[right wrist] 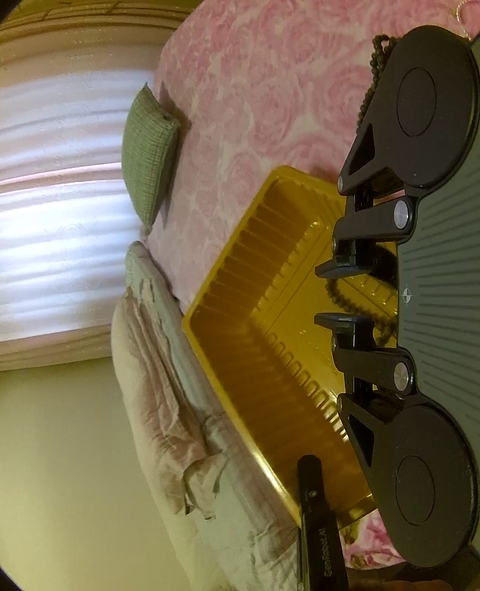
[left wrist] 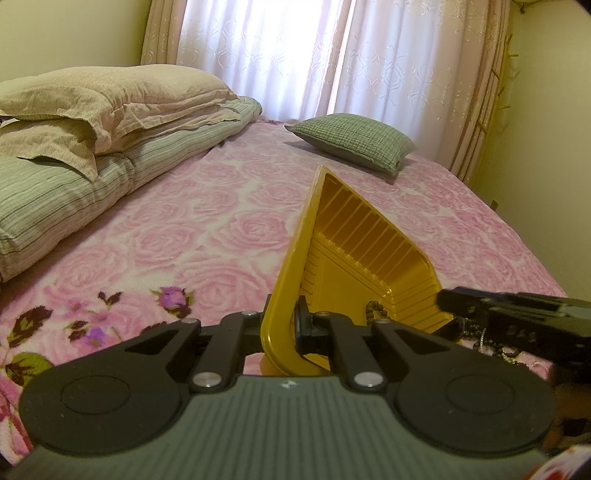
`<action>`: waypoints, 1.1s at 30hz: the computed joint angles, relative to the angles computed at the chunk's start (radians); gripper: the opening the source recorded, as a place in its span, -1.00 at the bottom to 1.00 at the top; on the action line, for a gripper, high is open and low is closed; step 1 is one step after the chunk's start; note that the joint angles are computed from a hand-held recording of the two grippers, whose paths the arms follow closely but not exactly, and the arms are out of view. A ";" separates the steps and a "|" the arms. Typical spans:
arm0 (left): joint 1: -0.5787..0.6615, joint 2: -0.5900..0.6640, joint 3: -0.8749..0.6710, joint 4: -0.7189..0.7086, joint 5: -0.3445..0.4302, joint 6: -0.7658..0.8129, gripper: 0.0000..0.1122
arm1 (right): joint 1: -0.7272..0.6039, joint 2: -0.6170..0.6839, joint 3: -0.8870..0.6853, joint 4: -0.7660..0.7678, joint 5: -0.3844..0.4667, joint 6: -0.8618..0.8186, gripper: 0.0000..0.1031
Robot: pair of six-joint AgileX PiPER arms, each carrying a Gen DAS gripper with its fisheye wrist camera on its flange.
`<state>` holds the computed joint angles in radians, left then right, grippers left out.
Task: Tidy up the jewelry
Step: 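Carry the black accessory into the yellow tray and open the right tool, then move the open right tool back toward the bead pile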
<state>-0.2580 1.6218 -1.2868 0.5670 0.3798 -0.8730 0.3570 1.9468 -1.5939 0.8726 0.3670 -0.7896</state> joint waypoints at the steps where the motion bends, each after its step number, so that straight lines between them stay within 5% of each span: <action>1: 0.000 0.000 0.001 0.002 -0.001 -0.002 -0.88 | -0.005 -0.013 0.019 0.024 -0.014 -0.022 -0.59; 6: 0.000 0.000 0.003 0.003 -0.003 -0.005 -0.88 | -0.044 -0.095 0.139 0.065 -0.103 -0.072 -0.57; 14: -0.002 0.000 0.003 0.007 -0.001 -0.010 -0.88 | -0.136 -0.199 0.325 -0.231 -0.186 0.220 -0.41; 23: 0.000 -0.002 0.010 0.009 -0.007 -0.009 -0.88 | -0.221 -0.275 0.484 -0.504 -0.215 0.460 -0.32; 33: 0.001 -0.001 0.008 0.007 -0.006 -0.002 -0.88 | -0.231 -0.267 0.500 -0.526 -0.206 0.435 -0.32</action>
